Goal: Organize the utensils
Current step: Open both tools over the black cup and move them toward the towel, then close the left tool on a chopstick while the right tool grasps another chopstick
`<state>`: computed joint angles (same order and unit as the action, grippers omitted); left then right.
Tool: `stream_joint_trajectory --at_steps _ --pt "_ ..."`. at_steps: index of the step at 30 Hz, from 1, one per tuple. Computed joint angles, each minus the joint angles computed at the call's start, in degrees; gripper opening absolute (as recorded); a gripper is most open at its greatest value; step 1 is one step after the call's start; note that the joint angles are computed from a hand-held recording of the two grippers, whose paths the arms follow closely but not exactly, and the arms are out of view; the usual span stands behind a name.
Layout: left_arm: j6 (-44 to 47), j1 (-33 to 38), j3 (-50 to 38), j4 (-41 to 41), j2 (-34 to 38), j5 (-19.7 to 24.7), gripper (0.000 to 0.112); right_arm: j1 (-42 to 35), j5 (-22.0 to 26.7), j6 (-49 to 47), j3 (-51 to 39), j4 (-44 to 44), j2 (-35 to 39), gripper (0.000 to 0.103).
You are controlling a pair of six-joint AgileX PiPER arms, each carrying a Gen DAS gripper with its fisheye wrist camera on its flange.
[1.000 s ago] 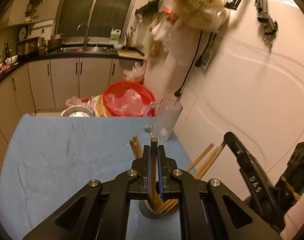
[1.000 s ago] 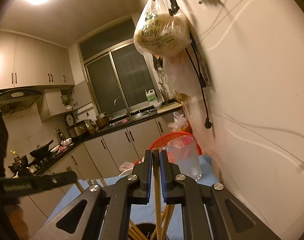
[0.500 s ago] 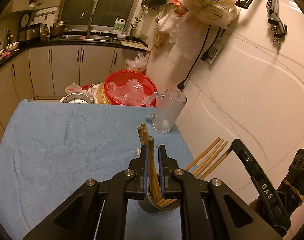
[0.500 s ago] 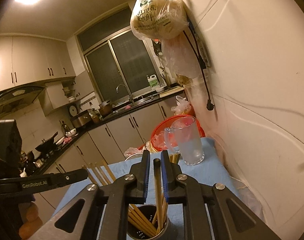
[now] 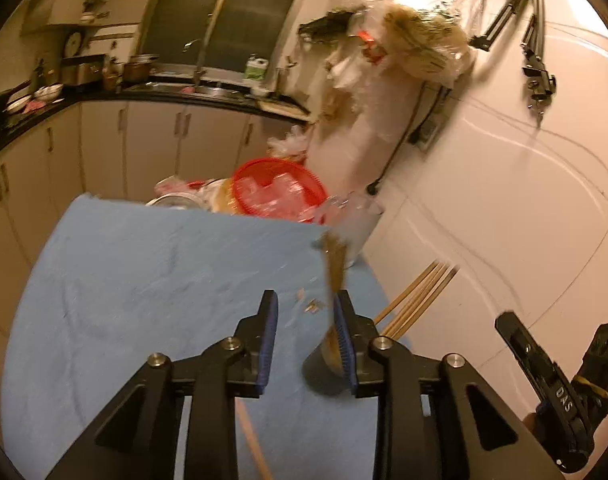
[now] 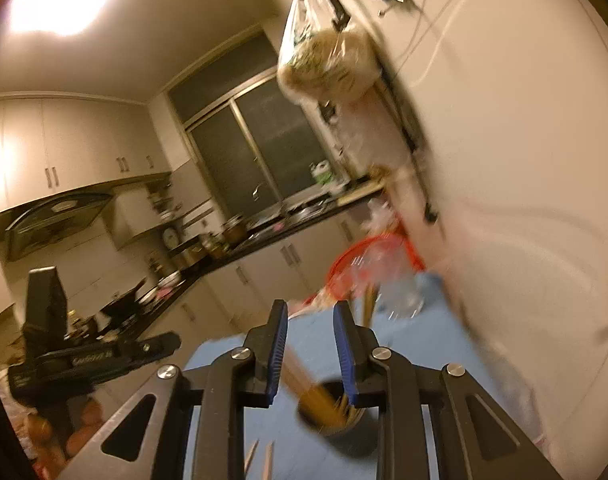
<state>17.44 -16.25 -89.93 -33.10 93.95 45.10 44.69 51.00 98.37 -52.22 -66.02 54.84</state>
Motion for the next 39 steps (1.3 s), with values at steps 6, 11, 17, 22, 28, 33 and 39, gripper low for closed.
stream_joint_trajectory --at_steps 6,11,17,22,28,33,39 --pt "9.44 7.79 19.36 -3.59 -5.71 -2.1 0.029 8.33 -1.59 3.36 3.7 8.08 7.6 0.027" --pt "12.48 12.25 30.96 -2.23 -5.58 -5.57 0.029 5.77 -8.19 -4.23 2.72 19.55 14.73 0.027" --pt "16.3 12.58 37.7 -2.13 -3.79 -11.8 0.029 4.92 -10.22 -10.15 -1.17 27.09 22.53 0.027" --pt "21.55 10.41 43.18 -4.03 -5.41 -19.91 0.029 2.92 -8.51 -16.83 -7.14 32.09 29.39 0.027" --pt "30.19 8.23 49.03 -9.55 -8.07 -27.11 0.035 -5.43 -8.84 -31.76 -16.32 44.11 38.29 0.027" --pt "33.67 8.55 49.37 -12.99 -8.04 -26.55 0.037 -10.3 -3.34 -42.07 -29.75 50.34 49.04 0.027" --pt "37.54 11.2 48.61 -15.86 -7.9 -23.68 0.038 -12.04 7.72 -47.98 -45.72 51.97 60.96 0.026"
